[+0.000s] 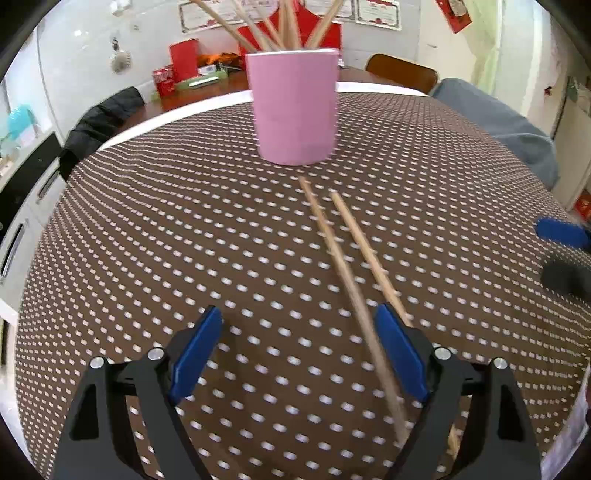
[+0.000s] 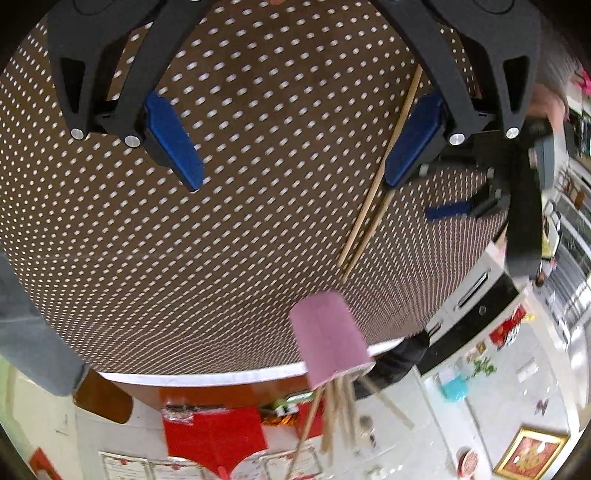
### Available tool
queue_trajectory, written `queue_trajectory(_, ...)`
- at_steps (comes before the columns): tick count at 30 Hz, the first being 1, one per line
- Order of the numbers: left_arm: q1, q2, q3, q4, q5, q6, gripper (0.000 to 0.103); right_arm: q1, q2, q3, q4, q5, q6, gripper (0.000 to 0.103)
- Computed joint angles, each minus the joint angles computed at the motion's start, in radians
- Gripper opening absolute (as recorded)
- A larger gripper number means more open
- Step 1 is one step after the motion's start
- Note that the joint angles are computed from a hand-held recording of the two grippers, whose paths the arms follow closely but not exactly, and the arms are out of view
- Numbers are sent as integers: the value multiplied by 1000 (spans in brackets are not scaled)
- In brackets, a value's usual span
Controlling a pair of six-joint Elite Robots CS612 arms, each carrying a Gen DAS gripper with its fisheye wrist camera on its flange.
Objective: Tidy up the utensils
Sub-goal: 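Move the left gripper back to the last chopsticks while the right gripper returns too, then close the left gripper on a chopstick while the right gripper grasps the other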
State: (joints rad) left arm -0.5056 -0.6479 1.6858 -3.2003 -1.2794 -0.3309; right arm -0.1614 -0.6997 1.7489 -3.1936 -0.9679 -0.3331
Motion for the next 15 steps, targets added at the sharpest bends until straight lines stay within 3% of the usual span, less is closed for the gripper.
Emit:
queue_trajectory(4, 18, -4, 15, -24, -37, -12, 84, 33, -7, 18, 35, -56, -86, 97)
queue_trajectory(7, 29, -8, 27, -39, -51, -23, 84, 58, 1, -1, 76, -74, -98, 96)
queue_trajectory(11, 43, -14, 42, -52, -54, -29, 84, 91, 12, -25, 95, -111, -114, 84)
queue_trajectory(15, 43, -15, 44, -49, -48, -19, 84, 123, 25, -28, 15, -231, -190, 69)
